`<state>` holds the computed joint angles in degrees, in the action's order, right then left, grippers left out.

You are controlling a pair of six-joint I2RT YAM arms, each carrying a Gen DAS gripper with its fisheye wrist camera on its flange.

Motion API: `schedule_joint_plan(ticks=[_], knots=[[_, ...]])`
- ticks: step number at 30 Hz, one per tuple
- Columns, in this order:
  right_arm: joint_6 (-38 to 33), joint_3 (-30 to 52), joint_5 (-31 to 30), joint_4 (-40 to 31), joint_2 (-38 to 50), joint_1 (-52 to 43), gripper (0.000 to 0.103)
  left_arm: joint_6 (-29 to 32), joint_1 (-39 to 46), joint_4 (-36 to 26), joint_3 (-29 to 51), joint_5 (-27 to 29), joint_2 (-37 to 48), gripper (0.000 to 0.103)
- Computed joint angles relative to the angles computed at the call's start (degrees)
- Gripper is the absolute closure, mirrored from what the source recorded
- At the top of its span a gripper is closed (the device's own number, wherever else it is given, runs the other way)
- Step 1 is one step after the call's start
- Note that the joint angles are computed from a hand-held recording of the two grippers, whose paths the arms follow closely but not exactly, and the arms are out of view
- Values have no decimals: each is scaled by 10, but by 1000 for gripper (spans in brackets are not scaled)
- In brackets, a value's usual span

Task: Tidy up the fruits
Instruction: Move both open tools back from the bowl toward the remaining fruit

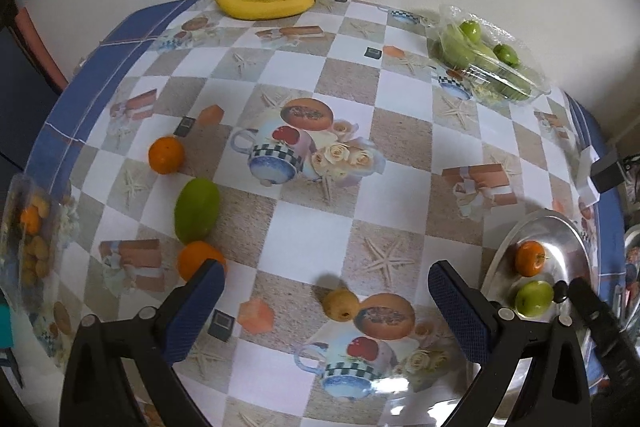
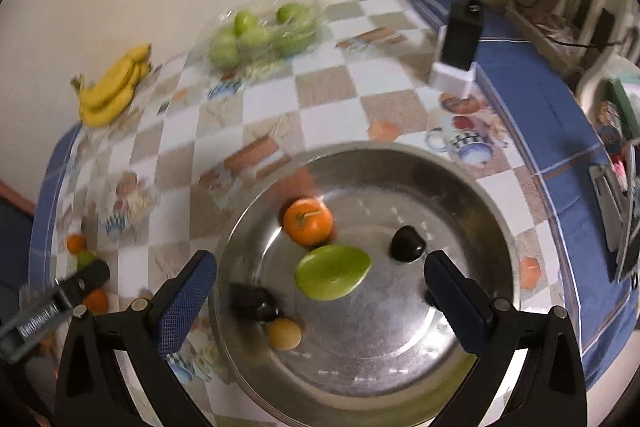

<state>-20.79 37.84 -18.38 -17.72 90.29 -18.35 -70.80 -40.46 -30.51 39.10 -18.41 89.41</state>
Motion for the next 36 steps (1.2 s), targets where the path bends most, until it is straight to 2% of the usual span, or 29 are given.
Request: schedule_joint_plan(ticks=[12,14,18,21,28,33,36], knots=[[40,-10,9,-15,-40,3,0,9,25,-20,-22,-28,-20,0],[45,-16,28,-13,-40,20,0,8,37,-25,-30,-21,-35,0],[47,-24,23,-23,-46,36,0,36,66,-37,-44,5,-61,0],[49,-40,24,-27,-75,65,0,57,88,-55,-56,11,-87,0],[88,-83,39,-23,-135,187,0,114,166,-92,-113,13,-207,0],[129,-100,55,-10,-148,279,0,162,223,-122,-145,8,-294,0],[159,-105,64,2,-134,329,0,192,259,-113,-168,25,-336,0]])
